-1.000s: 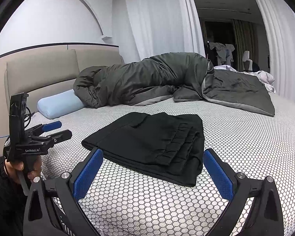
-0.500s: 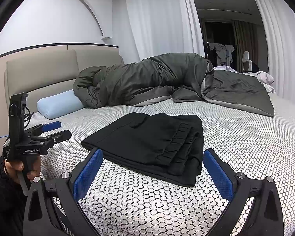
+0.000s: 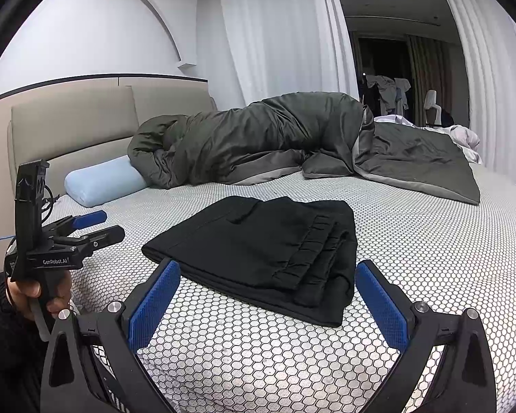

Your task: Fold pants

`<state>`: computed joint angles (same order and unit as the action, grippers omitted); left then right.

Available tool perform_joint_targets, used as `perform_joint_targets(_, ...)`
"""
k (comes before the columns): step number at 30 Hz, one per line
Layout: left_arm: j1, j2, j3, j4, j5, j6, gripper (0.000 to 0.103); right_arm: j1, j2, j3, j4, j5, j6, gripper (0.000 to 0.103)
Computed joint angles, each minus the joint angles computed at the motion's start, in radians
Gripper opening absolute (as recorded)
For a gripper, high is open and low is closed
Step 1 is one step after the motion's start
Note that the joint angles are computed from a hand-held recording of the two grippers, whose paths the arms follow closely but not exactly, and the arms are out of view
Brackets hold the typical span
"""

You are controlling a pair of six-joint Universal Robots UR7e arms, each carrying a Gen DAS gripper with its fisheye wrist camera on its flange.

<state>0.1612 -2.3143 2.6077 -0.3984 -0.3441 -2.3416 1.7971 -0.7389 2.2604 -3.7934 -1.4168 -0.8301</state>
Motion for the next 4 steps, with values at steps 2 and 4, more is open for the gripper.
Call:
perform_joint_targets(2, -0.001, 0.004, 0.001, -0.012, -0.002, 0.006, 0.102, 0.0, -0.001, -0.001, 0.004, -0.001, 0.001, 0.103)
perform_joint_targets(4, 0.001, 0.011, 0.001, -0.017, 0.0, 0.004, 0.102, 0.0, -0.002, -0.002, 0.007, -0.001, -0.001, 0.103)
